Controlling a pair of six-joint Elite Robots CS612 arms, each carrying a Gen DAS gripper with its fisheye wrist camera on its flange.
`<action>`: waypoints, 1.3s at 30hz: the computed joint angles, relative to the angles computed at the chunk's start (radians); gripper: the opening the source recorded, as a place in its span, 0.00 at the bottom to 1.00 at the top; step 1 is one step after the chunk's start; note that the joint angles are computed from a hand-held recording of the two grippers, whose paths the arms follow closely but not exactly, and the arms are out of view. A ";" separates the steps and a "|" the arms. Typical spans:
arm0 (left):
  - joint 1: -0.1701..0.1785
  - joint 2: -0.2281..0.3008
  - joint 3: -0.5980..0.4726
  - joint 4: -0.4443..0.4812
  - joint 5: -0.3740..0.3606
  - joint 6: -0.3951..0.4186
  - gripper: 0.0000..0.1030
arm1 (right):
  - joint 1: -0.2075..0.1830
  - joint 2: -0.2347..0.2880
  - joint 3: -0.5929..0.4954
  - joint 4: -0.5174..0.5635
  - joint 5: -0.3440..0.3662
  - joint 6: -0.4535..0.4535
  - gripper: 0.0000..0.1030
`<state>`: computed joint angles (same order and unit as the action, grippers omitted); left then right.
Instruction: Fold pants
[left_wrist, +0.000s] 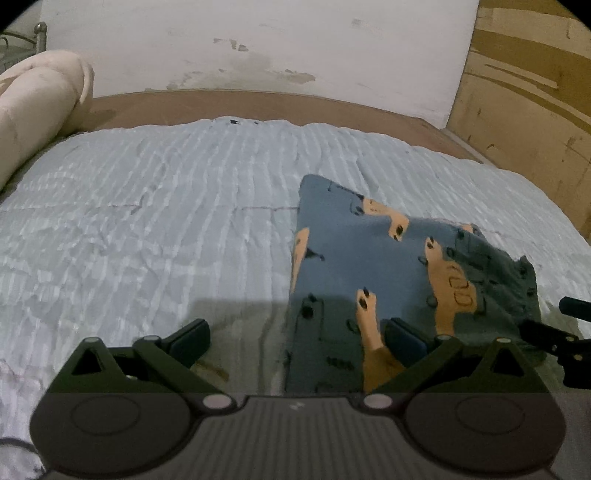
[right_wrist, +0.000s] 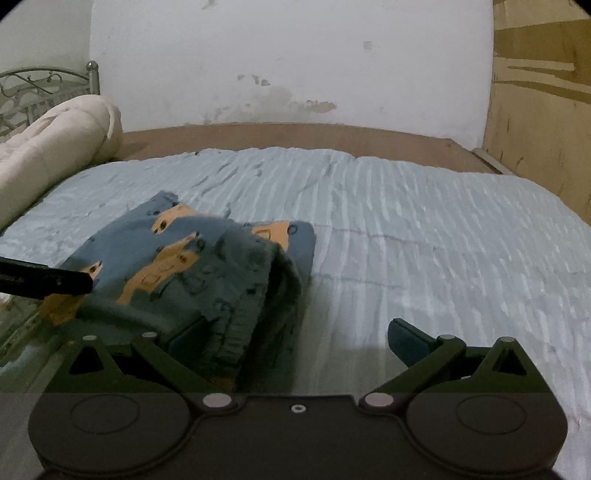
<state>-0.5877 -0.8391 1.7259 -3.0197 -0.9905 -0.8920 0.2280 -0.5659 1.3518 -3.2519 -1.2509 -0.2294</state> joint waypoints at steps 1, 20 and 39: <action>-0.004 -0.002 0.005 0.000 0.003 0.002 0.99 | -0.001 -0.004 0.011 -0.005 0.001 0.003 0.99; -0.042 -0.016 0.070 -0.198 0.100 0.018 0.99 | -0.043 -0.009 0.034 -0.113 0.209 0.101 0.99; 0.057 0.052 -0.030 -0.170 -0.128 0.075 0.99 | -0.058 0.128 -0.250 0.268 0.467 0.208 0.99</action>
